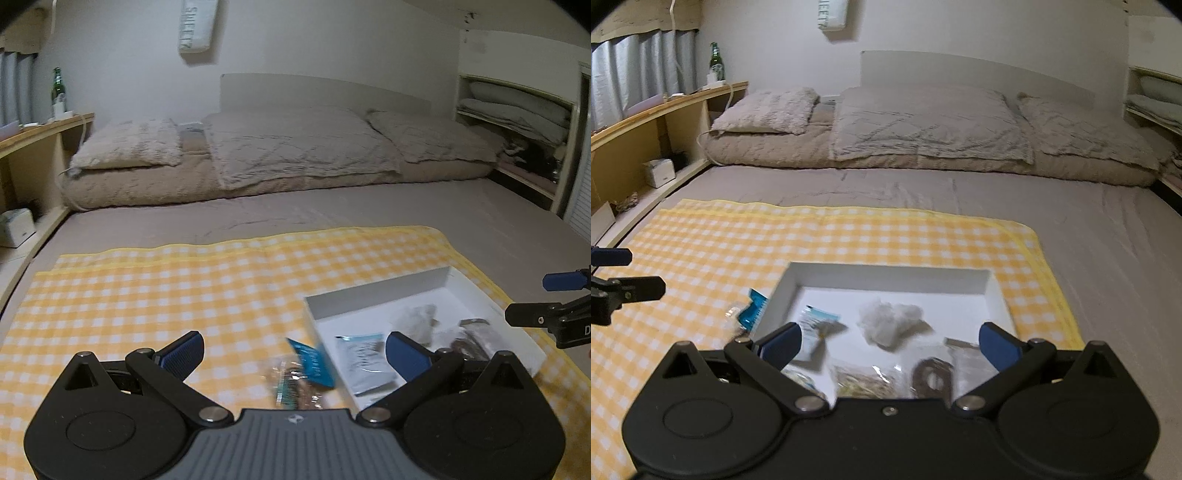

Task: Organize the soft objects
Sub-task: 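Lift both grippers away from the box toward the remaining items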

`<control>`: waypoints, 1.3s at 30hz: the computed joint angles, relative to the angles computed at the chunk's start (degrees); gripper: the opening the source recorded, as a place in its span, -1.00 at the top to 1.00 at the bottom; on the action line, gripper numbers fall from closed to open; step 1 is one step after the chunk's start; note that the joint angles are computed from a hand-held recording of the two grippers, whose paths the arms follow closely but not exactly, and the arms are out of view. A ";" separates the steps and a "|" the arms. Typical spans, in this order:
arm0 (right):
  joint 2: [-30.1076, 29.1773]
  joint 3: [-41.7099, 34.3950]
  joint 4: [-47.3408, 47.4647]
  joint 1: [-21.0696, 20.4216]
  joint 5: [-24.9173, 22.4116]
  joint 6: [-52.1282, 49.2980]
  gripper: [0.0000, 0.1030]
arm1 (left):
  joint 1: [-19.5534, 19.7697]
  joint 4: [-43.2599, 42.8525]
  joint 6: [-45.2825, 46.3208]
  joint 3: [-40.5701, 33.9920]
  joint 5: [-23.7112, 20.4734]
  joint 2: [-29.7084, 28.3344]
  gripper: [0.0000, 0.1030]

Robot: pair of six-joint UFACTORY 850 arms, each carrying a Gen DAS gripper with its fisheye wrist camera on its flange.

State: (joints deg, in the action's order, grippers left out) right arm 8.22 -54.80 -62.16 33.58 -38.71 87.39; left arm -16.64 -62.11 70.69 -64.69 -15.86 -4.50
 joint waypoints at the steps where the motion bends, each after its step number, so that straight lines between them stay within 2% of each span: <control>1: -0.86 -0.85 -0.16 0.14 0.25 -0.02 -1.00 | 0.38 -0.83 1.06 -0.15 0.14 -0.17 -1.00; 6: -5.46 -5.38 -1.88 0.82 1.13 0.90 -1.00 | 1.83 -2.67 4.70 -0.81 0.10 -0.71 -1.00; 9: -7.75 -7.90 -1.89 0.62 2.04 0.90 -1.00 | 2.42 -0.83 2.58 -1.45 -0.36 -1.56 -1.00; 11: -9.33 -9.63 -1.96 0.40 2.72 0.97 -1.00 | 2.64 1.80 0.46 -1.61 -0.47 -2.22 -1.00; 14: -11.26 -11.73 -2.30 0.08 3.69 1.58 -1.00 | 2.27 10.84 -7.99 -2.39 -0.80 -3.85 -1.00; 18: -13.43 -13.70 -1.15 -0.33 4.68 -0.07 -1.00 | 2.26 17.35 -16.58 -4.78 -4.47 -7.37 -1.00; 21: -15.16 -15.09 0.30 -0.85 5.51 -1.73 -1.00 | 2.71 16.14 -19.62 -6.79 -8.99 -10.11 -1.00; 23: -16.39 -16.25 1.41 -1.25 5.83 -2.72 -1.00 | 2.46 17.75 -23.98 -8.19 -11.28 -11.82 -0.92; 25: -17.42 -17.28 3.87 -1.94 7.35 -4.95 -0.97 | 1.83 19.72 -26.23 -8.94 -12.27 -13.13 -0.68; 27: -18.36 -18.09 6.57 -2.78 10.04 -7.59 -0.69 | 1.41 22.11 -29.48 -9.63 -13.51 -14.39 -0.58; 31: -21.67 -21.21 17.20 -4.23 13.76 -18.09 -0.35 | 1.17 24.79 -32.93 -10.02 -13.99 -16.10 -0.31; 33: -23.42 -22.80 24.31 -4.88 15.40 -24.98 -0.10 | 1.45 24.66 -33.38 -10.17 -14.58 -16.76 -0.19; 36: -26.46 -25.51 35.30 -5.38 15.97 -35.01 0.12 | 2.26 22.44 -33.12 -10.70 -16.16 -17.91 -0.04; 38: -28.55 -27.46 39.59 -5.32 15.05 -38.92 0.17 | 2.84 20.91 -32.13 -10.76 -16.79 -18.41 0.08; 39: -29.53 -28.43 40.90 -5.24 14.58 -40.05 0.19 | 3.11 20.26 -31.54 -10.82 -17.13 -18.62 0.21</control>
